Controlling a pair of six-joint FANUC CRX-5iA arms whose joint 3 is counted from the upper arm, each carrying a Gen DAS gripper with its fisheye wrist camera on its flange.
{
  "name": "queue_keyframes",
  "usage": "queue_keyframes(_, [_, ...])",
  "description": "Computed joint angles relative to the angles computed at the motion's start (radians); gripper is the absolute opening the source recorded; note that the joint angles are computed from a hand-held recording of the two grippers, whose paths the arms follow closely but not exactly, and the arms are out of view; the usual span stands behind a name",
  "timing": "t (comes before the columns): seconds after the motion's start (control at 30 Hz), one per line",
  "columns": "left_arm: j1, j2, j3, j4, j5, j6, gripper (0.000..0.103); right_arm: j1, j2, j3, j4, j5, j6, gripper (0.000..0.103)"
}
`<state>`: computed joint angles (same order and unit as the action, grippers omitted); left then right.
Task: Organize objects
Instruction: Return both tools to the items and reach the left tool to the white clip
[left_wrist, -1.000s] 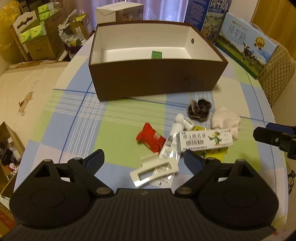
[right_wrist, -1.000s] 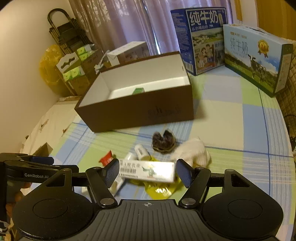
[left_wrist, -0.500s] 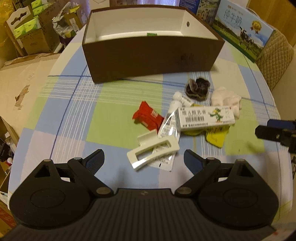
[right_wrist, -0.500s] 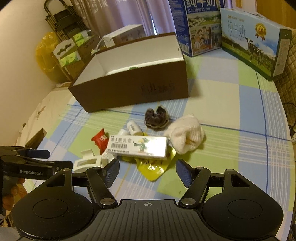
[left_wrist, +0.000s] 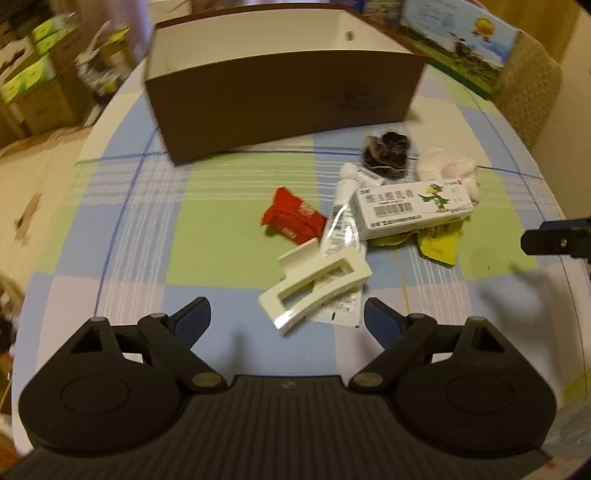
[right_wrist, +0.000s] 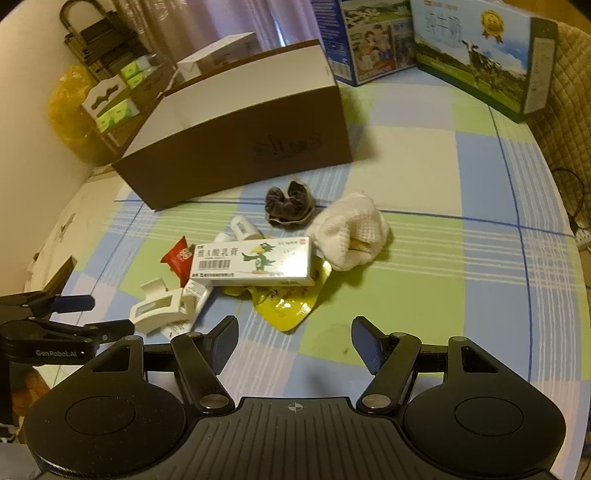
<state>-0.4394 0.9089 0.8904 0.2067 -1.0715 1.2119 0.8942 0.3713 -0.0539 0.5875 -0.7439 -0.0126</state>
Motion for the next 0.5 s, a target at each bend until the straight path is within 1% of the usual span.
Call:
queue_keyframes(0.1, [-0.001, 0.022, 0.003, 0.024, 0.026, -0.089, 0.084, 0.003, -0.003, -0.006, -0.001, -0.014, -0.027, 0.065])
queue_keyframes(0.17, [-0.003, 0.042, 0.024, 0.021, 0.029, -0.128, 0.084, 0.007, -0.008, -0.012, 0.002, -0.026, -0.047, 0.065])
queue_keyframes(0.27, [-0.001, 0.083, 0.075, 0.029, 0.006, -0.183, 0.083, 0.012, -0.015, -0.021, 0.002, -0.046, -0.074, 0.065])
queue_keyframes(0.4, [0.000, 0.117, 0.109, 0.059, -0.007, -0.299, 0.082, 0.019, -0.023, -0.031, -0.003, -0.077, -0.112, 0.065])
queue_keyframes(0.5, [-0.002, 0.141, 0.136, 0.066, -0.012, -0.364, 0.078, 0.023, -0.027, -0.038, -0.007, -0.091, -0.142, 0.065])
